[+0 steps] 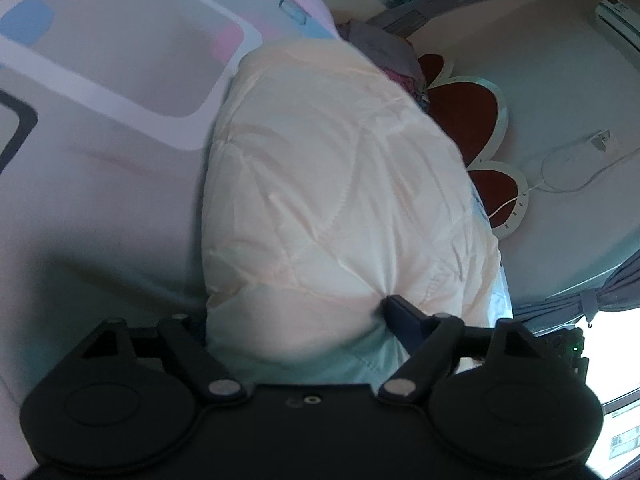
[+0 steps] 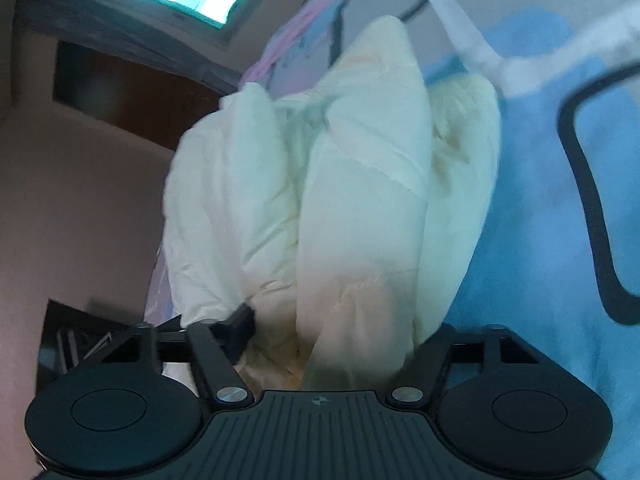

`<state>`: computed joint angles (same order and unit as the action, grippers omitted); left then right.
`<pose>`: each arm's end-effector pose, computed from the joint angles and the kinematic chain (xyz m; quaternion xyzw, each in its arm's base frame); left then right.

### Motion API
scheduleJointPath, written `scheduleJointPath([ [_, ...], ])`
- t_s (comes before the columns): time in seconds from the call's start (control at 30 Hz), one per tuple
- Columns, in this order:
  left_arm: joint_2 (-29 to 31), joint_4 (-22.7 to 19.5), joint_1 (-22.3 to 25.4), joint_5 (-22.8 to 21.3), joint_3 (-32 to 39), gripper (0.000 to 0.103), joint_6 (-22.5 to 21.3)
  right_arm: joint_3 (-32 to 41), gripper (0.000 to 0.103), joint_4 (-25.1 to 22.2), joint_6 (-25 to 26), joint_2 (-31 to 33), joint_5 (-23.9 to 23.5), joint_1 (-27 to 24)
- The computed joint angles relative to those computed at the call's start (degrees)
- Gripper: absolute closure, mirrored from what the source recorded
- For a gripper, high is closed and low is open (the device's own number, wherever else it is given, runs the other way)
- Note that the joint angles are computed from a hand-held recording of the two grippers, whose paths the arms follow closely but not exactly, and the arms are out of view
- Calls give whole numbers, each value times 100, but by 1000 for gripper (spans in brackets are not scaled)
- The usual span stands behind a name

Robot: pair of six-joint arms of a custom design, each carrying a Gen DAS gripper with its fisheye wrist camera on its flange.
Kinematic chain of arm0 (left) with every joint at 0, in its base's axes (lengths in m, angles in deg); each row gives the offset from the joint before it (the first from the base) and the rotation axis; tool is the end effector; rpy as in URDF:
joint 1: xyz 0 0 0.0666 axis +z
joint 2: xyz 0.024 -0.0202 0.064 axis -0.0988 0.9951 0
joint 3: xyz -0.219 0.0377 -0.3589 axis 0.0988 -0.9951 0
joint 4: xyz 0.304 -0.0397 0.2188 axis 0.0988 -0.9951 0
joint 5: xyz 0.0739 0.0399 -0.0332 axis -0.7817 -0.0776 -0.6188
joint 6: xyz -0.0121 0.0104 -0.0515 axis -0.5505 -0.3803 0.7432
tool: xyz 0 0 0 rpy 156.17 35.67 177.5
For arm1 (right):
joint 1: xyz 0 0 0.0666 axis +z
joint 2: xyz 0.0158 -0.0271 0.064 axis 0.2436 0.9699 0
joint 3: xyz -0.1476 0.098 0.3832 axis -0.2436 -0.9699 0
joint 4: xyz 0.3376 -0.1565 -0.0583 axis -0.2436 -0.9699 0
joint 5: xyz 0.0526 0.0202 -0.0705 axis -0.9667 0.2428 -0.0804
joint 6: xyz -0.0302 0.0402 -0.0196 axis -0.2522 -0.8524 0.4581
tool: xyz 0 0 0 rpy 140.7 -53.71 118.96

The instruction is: Fold large clothes

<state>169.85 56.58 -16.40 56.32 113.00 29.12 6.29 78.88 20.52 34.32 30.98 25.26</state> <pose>0.5645 -0.1294 0.3105 0.0150 0.9016 -0.3779 0.2098 0.4685 0.1110 0.2587 0.1614 0.8457 0.4350 0.2636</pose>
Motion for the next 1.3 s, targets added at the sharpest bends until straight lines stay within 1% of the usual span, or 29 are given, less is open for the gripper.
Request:
scheduleJointPath([
  [0.13,-212,112,42,55,-198,31,-171,80,50,-316,366,-164,280,111],
  [0.27,-277,62,90,186,-194,32,-425,87,53,-384,512,-288,433,204],
  [0.33,-272,62,148,368,-176,31,-527,52,53,-390,523,-371,531,244],
  [0.57,-197,-30,376,1004,-3,32,-902,14,55,-463,566,-714,1196,577],
  [0.67,-122,-54,508,1346,163,32,-1077,188,55,-605,551,-796,1633,822],
  [0.73,-67,-52,603,1567,267,32,-1157,458,55,-762,538,-744,1996,1051],
  [0.83,19,-194,844,1920,508,32,-1373,967,55,-1065,525,-616,2492,1386],
  [0.9,87,-334,1060,2153,703,32,-1536,1415,55,-1261,554,-416,2792,1617],
  [0.93,110,-318,1101,2195,783,32,-1507,1607,55,-1328,567,-332,2919,1732],
  [1.0,206,-542,1351,2379,1041,32,-1690,2107,55,-1466,610,-33,3134,1957],
  [1.13,399,-1082,1853,2611,1520,32,-2157,3078,55,-1660,689,621,3327,2299],
  [1.3,632,-1657,2399,2675,1998,32,-2624,4418,55,-2002,739,1570,3342,2625],
])
